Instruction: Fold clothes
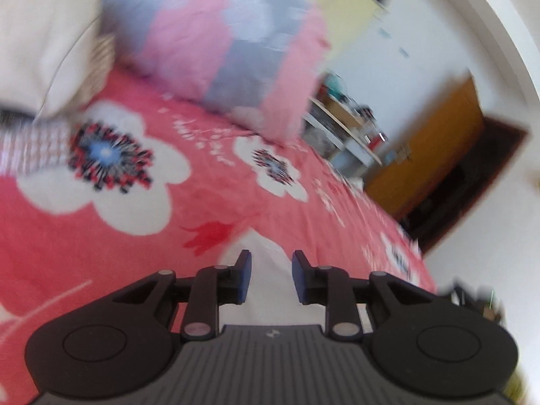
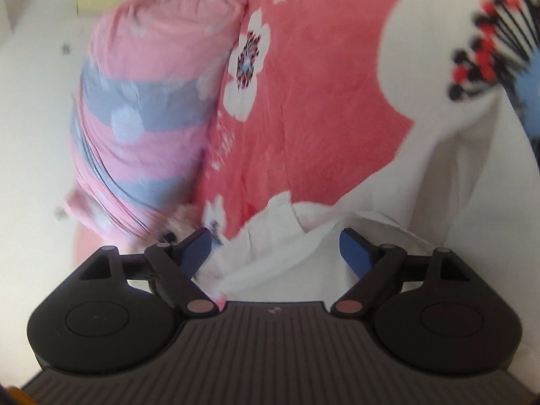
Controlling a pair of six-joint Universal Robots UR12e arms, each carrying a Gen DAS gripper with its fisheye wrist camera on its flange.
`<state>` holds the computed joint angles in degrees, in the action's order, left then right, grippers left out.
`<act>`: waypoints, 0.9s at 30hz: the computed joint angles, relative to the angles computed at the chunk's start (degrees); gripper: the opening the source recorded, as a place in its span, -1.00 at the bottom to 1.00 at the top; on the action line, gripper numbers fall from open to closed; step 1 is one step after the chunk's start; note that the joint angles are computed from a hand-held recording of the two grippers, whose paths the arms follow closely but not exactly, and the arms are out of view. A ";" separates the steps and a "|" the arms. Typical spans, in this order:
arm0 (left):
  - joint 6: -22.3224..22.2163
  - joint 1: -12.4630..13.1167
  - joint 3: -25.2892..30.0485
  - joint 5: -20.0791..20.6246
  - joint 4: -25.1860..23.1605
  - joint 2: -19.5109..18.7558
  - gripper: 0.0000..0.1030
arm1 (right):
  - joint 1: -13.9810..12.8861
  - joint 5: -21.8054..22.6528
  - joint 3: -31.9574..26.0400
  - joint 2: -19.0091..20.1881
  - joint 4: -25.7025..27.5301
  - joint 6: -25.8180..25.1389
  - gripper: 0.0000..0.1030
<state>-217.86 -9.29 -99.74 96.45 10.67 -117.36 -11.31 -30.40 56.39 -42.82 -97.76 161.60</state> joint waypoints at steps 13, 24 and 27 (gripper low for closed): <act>18.42 -6.37 1.51 8.21 -13.47 0.38 -0.40 | -3.71 0.64 16.40 -11.30 -36.65 -6.18 0.60; 20.53 -8.34 1.26 15.29 -24.10 1.91 -0.37 | -4.85 -16.43 25.15 -15.90 -22.46 -38.90 -0.59; 19.18 -8.29 0.72 16.12 -25.07 2.31 -0.36 | -3.33 -17.96 20.97 -11.70 -26.36 -31.30 -0.65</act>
<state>-198.68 -17.58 -99.02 112.57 -14.41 -115.05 -14.64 -48.37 77.36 -54.51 -124.12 130.29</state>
